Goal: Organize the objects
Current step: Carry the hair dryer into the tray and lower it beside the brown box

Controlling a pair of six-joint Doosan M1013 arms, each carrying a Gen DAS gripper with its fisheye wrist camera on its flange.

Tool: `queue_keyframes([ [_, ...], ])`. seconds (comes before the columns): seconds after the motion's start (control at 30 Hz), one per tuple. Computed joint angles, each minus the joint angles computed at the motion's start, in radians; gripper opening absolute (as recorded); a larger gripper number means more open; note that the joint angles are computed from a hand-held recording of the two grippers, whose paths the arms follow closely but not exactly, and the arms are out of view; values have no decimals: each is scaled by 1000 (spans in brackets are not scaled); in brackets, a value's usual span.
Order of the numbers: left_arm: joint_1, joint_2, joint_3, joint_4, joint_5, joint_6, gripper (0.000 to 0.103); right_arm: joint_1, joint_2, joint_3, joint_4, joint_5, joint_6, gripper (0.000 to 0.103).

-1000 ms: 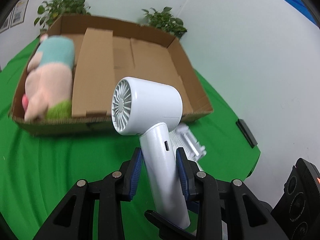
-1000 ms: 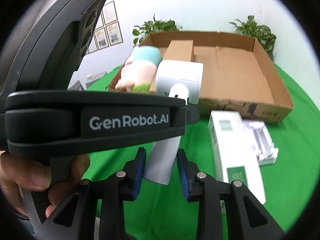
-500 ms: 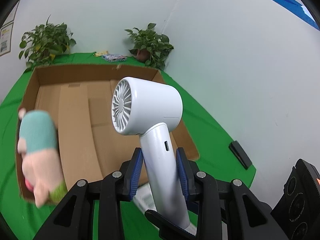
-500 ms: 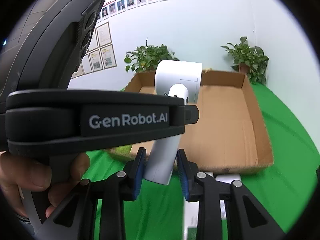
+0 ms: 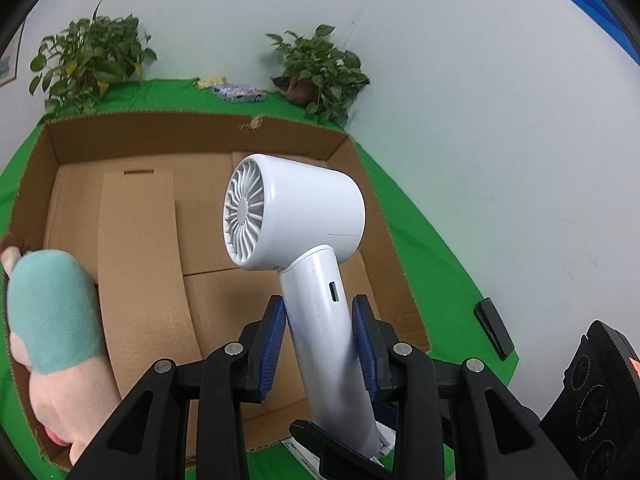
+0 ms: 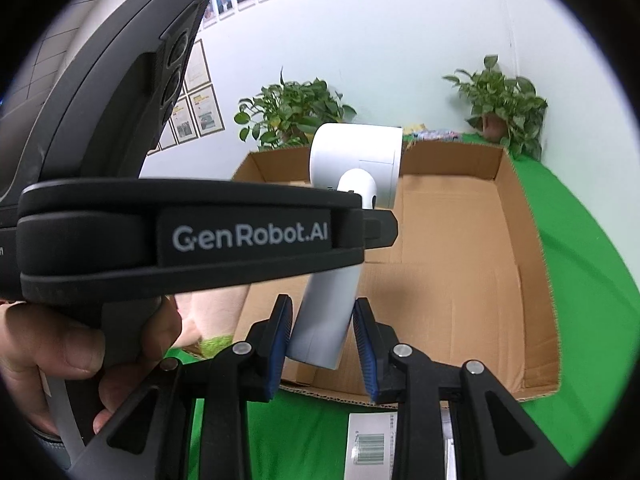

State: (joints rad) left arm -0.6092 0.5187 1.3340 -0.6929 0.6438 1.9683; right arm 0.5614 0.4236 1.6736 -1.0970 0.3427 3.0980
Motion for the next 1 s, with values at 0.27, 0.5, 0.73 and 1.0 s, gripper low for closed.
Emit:
queue_keyframes([
  [0.27, 18, 111, -90, 48, 75, -97, 31, -29, 50, -36, 326, -37, -301, 30],
  [0.5, 14, 177, -156, 122, 118, -183, 30, -43, 70, -30, 466, -66, -401, 30],
  [0.73, -9, 183, -162, 248, 110, -254, 29, -51, 79, -15, 515, -96, -432, 30],
  [1.0, -21, 188, -176, 352, 157, -331, 32, -52, 77, 8, 532, -108, -434, 27],
])
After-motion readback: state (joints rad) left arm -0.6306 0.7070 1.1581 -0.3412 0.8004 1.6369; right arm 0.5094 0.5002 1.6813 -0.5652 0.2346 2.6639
